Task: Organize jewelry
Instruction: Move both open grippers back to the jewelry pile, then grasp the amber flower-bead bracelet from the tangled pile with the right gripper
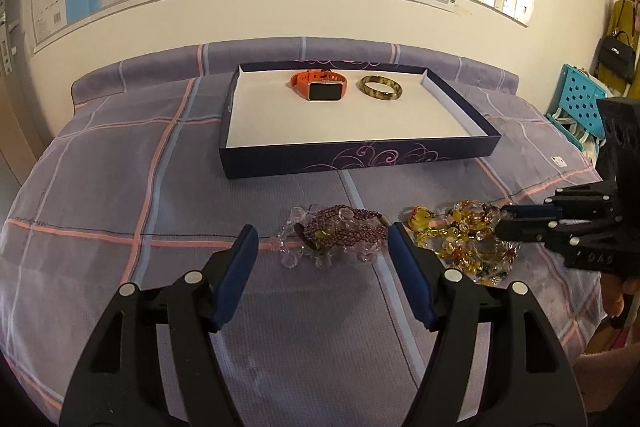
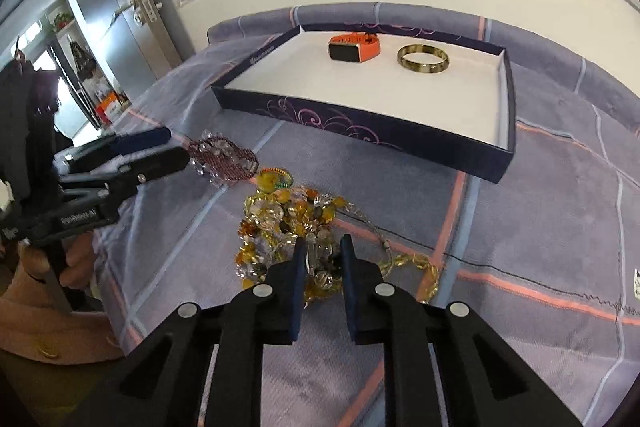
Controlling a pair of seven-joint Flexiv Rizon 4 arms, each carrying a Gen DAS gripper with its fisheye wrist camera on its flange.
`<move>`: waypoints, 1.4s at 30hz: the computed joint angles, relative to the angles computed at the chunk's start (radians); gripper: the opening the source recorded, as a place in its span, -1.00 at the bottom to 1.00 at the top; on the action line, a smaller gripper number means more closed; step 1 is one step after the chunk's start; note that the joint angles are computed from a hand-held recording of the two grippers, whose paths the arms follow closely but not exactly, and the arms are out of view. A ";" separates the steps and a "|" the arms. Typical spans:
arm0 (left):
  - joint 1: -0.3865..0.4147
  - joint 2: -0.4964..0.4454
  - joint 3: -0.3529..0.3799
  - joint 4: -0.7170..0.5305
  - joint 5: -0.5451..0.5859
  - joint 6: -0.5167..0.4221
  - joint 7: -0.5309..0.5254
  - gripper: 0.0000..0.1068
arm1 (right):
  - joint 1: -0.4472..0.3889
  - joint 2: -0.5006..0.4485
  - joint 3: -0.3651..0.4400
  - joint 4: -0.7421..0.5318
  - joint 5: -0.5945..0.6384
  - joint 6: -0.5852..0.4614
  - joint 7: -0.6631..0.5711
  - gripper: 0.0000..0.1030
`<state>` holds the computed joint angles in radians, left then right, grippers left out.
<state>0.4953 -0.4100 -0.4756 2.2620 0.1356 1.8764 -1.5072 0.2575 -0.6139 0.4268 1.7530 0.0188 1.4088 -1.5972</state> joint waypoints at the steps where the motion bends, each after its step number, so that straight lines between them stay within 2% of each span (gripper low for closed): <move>1: 0.006 0.001 -0.009 0.003 0.005 0.001 0.002 0.25 | -0.003 0.002 -0.001 0.001 0.005 0.001 0.004 -0.69; 3: 0.021 0.000 -0.030 0.006 0.020 -0.001 0.011 0.25 | 0.018 0.010 -0.036 0.003 -0.005 -0.021 0.033 -0.66; 5: 0.036 -0.004 -0.054 0.008 0.031 -0.003 0.020 0.25 | 0.056 0.024 -0.091 0.024 -0.026 0.010 0.073 -0.51; 7: 0.065 -0.013 -0.098 0.012 0.045 -0.010 0.033 0.25 | 0.035 0.021 -0.062 0.021 -0.029 0.015 0.059 -0.49; 10: 0.057 -0.022 -0.111 0.011 0.044 -0.021 0.055 0.25 | 0.046 0.017 -0.058 0.015 -0.059 0.017 0.043 -0.46; 12: 0.047 -0.028 -0.113 0.008 0.036 -0.027 0.069 0.25 | 0.101 0.018 -0.113 0.020 -0.102 0.028 0.065 -0.32; 13: 0.056 -0.034 -0.129 0.008 0.033 -0.033 0.075 0.25 | 0.118 0.016 -0.132 0.021 -0.119 0.032 0.076 -0.10; 14: 0.049 -0.034 -0.127 0.008 0.026 -0.033 0.079 0.25 | 0.132 0.012 -0.146 0.020 -0.134 0.037 0.087 -0.02; 16: 0.056 -0.040 -0.144 0.008 0.022 -0.038 0.090 0.25 | 0.132 -0.004 -0.145 0.000 -0.149 0.024 0.100 -0.02; 18: 0.054 -0.042 -0.150 0.009 0.013 -0.040 0.097 0.25 | 0.095 -0.026 -0.099 -0.032 -0.136 -0.011 0.089 -0.02; 19: 0.057 -0.045 -0.155 0.009 0.010 -0.043 0.101 0.25 | 0.079 -0.035 -0.079 -0.043 -0.126 -0.021 0.079 -0.22; 20: 0.057 -0.045 -0.157 0.011 0.006 -0.044 0.103 0.25 | 0.066 -0.041 -0.063 -0.051 -0.118 -0.029 0.068 -0.60; 22: 0.057 -0.045 -0.158 0.015 0.000 -0.044 0.107 0.25 | 0.068 -0.035 -0.070 -0.044 -0.107 -0.013 0.070 -0.68; 25: 0.079 -0.052 -0.181 0.018 -0.001 -0.044 0.110 0.25 | 0.080 -0.010 -0.091 -0.005 -0.115 0.037 0.068 -0.91; 28: 0.097 -0.063 -0.205 0.018 0.001 -0.045 0.112 0.25 | 0.034 0.008 -0.038 0.022 -0.114 0.061 0.026 -0.92; 34: 0.104 -0.072 -0.223 0.017 0.004 -0.046 0.120 0.25 | -0.033 0.027 0.056 0.047 -0.087 0.013 -0.082 -0.92; 37: 0.105 -0.073 -0.225 0.015 0.001 -0.051 0.122 0.25 | 0.000 0.047 0.021 0.059 -0.086 -0.040 -0.099 -0.89; 39: 0.103 -0.073 -0.223 0.014 -0.004 -0.053 0.122 0.25 | 0.015 0.051 -0.006 0.063 -0.068 -0.020 -0.087 -0.73; 40: 0.101 -0.073 -0.223 0.014 -0.006 -0.054 0.122 0.25 | -0.012 0.042 0.021 0.048 -0.039 -0.025 -0.099 -0.67; 42: 0.104 -0.074 -0.226 0.015 -0.009 -0.056 0.123 0.25 | -0.056 0.023 0.064 0.016 0.019 -0.014 -0.116 -0.66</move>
<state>0.5990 -0.4840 -0.7019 2.2769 0.1271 1.8207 -1.3843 0.2018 -0.5904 0.4912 1.7693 0.0381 1.3950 -1.7136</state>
